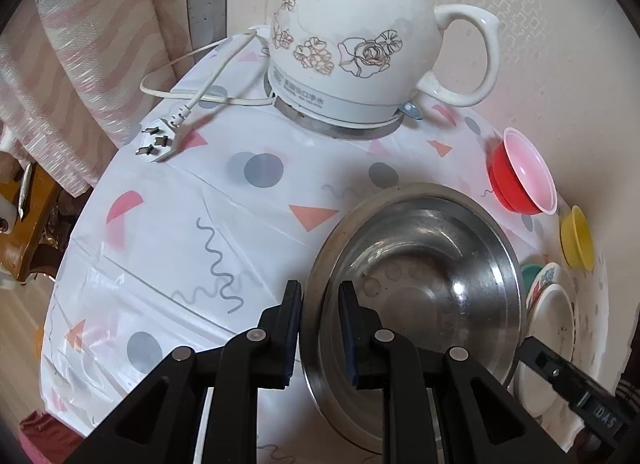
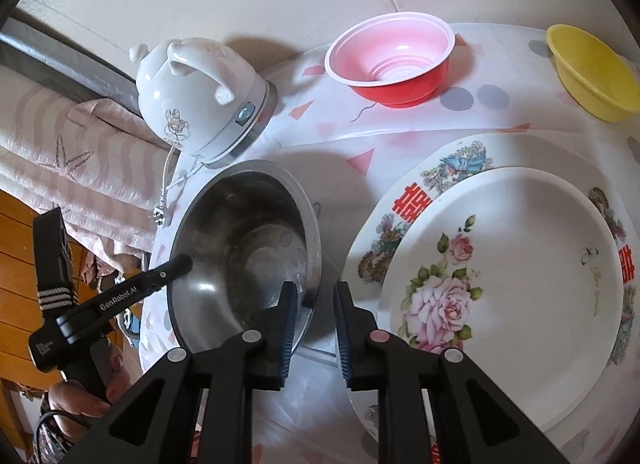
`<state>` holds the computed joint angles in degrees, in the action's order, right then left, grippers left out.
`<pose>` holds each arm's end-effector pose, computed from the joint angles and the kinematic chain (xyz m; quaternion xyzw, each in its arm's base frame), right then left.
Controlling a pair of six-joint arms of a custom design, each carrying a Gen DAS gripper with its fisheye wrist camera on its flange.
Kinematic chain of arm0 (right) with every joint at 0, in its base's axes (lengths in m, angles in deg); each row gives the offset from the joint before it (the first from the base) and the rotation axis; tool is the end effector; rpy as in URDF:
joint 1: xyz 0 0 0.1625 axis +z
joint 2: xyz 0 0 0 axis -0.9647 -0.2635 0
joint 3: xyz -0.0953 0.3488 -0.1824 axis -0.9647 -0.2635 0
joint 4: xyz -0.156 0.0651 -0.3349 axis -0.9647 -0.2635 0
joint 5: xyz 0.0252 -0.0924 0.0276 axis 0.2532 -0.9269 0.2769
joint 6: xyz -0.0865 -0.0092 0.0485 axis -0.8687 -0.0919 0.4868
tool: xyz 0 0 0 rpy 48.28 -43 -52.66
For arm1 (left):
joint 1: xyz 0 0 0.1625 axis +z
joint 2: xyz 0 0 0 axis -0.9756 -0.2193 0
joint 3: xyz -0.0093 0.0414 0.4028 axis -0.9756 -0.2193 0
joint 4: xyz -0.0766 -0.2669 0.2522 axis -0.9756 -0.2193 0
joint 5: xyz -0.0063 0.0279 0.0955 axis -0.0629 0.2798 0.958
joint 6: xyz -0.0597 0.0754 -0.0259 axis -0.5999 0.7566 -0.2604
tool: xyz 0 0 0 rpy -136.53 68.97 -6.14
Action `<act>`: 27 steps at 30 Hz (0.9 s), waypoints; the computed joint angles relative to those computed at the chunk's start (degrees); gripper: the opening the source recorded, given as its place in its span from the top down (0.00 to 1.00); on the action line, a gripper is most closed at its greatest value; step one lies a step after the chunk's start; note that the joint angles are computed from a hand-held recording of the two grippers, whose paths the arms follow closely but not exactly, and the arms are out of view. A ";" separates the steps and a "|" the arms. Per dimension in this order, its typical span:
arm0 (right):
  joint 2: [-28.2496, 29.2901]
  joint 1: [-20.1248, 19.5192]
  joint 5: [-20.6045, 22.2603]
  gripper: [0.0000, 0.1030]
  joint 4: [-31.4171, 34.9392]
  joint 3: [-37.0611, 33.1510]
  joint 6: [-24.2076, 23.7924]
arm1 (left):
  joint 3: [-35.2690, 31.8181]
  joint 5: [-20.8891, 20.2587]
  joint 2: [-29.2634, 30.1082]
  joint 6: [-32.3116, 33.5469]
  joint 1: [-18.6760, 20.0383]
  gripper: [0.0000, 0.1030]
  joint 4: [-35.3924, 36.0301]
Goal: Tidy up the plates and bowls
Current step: 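Lower the steel bowl onto the table and open both grippers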
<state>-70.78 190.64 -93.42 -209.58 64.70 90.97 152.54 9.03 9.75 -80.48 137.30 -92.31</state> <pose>0.3112 -0.4622 0.0774 -0.1143 -0.9371 0.2840 0.1678 -0.0985 -0.5474 0.3093 0.1377 0.9464 -0.1314 0.2609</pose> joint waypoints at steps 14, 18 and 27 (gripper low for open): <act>-2.00 0.81 0.34 0.80 -5.12 3.36 0.83 | 2.44 0.89 -1.86 2.01 -5.45 0.51 -3.98; -3.75 0.87 -0.95 0.80 -7.77 5.95 2.11 | 3.00 -0.18 -1.33 2.37 -6.96 0.45 -3.81; -9.06 0.88 -5.78 0.79 -13.29 12.75 5.65 | 4.14 -3.89 0.55 3.85 -10.33 0.32 -2.59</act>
<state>-79.84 191.52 -99.20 -222.86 77.46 96.62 156.68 5.14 10.30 -76.63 126.97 -94.90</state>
